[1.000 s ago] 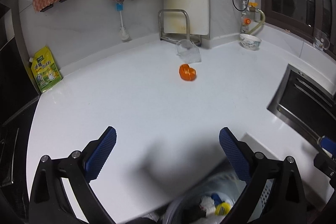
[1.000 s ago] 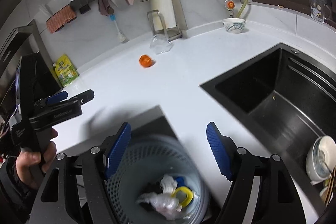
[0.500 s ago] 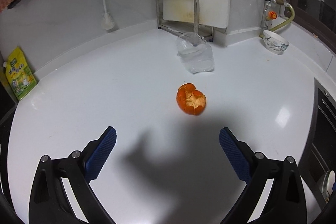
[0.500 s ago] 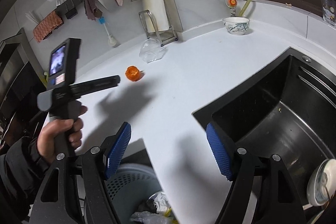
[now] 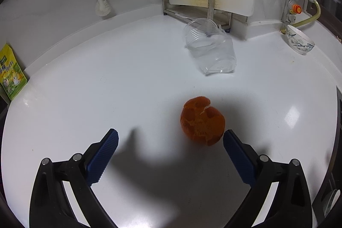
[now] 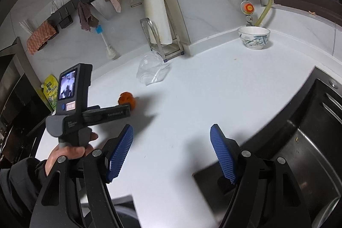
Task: Collect trash
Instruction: 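Grasp the orange peel with the left tool, then grasp the clear plastic cup with the right tool while the left tool holds the peel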
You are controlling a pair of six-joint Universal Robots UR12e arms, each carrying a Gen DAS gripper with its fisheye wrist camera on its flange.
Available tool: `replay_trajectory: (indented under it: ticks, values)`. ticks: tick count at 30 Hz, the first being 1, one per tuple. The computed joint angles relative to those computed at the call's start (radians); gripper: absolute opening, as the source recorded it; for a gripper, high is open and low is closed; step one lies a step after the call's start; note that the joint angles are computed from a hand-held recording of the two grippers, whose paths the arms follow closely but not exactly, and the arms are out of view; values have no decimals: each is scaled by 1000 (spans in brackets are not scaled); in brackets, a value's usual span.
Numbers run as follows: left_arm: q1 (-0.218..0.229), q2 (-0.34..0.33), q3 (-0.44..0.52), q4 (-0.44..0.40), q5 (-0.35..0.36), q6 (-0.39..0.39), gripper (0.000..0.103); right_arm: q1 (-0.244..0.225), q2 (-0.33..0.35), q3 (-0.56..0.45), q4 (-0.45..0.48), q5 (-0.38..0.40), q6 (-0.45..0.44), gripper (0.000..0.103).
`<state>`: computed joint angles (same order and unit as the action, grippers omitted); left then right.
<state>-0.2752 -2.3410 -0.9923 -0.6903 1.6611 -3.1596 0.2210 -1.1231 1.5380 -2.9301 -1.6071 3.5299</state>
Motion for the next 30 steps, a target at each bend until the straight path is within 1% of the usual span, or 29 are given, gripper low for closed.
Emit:
replay_trajectory:
  ticks: [5,6,9,11,13,14,16,17,18,20,23,25,28,30]
  values:
    - [-8,-22,36,-26,25,4,96,-16,20,-25,25,-8,19,71]
    - [-9,-25,42,-36,21,3,95,-20,20,-25,23,-4,23,71]
    - [-8,-33,59,-68,3,0,79,-31,18,-15,14,14,45,71]
    - [-7,-32,59,-65,-8,-2,72,-38,15,-6,9,29,69,71]
    - [-5,-30,55,-61,-29,3,59,-40,13,-3,4,30,78,71]
    - [-4,-27,51,-57,-42,6,55,-39,13,-4,4,27,78,71]
    - [-3,-19,36,-44,-64,23,37,-38,13,-5,2,22,73,71]
    - [-3,-16,30,-34,-66,32,35,-36,15,-7,5,19,72,71]
    - [-3,-10,19,-20,-62,42,31,-36,15,-8,10,19,71,71]
    - [1,2,-4,7,-55,55,30,-34,19,-14,22,20,71,71]
    - [11,29,-63,99,-30,76,30,-31,30,-34,42,32,73,71]
    - [20,45,-96,159,-15,77,30,-27,39,-54,60,35,63,71]
    - [37,57,-114,194,-29,60,30,-13,68,-114,95,23,28,71]
    - [43,57,-120,227,-15,61,30,-5,92,-162,119,20,2,71]
